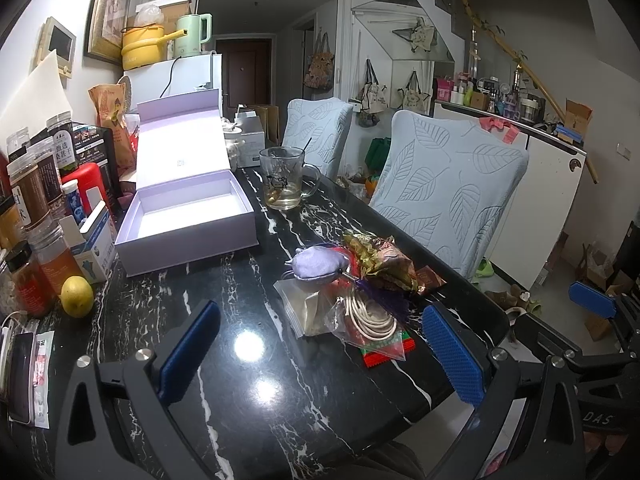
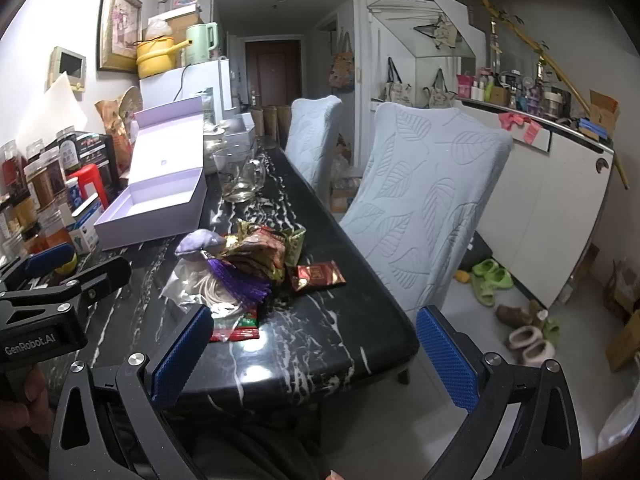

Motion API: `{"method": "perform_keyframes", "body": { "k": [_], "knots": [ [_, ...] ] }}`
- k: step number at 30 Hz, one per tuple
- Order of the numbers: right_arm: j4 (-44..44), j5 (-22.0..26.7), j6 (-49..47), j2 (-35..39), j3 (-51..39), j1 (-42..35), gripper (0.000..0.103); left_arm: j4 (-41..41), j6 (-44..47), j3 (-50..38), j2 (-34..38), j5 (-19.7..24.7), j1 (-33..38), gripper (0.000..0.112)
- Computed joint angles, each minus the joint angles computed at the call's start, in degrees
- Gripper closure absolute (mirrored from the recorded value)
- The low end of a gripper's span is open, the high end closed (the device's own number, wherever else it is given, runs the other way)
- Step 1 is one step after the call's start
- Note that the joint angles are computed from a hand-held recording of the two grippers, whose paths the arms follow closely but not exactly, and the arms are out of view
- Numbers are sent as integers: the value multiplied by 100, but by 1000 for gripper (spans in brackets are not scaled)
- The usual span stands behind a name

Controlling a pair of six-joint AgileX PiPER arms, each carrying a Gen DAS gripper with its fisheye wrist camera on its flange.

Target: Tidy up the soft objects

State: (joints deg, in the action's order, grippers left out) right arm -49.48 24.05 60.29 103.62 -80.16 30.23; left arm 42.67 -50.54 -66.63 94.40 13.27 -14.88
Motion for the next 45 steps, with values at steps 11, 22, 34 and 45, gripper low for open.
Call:
{"method": "perform_keyframes", "body": {
  "k": [11, 22, 34, 45],
  "knots": [
    [44, -170, -13, 43, 39, -22, 0, -663, 644, -57, 7, -2, 108, 9],
    [645, -485, -622, 286, -191, -191, 0, -2881, 2957, -626, 422, 158, 585, 9],
    [2763, -252, -2740, 1105, -1293, -545, 0, -5083, 5250, -2083, 1510, 949, 848, 9],
    [4337, 357, -4319, 2109, -2832, -947, 0, -5714, 5851, -4205, 3009, 2156, 1004, 9]
  ]
}}
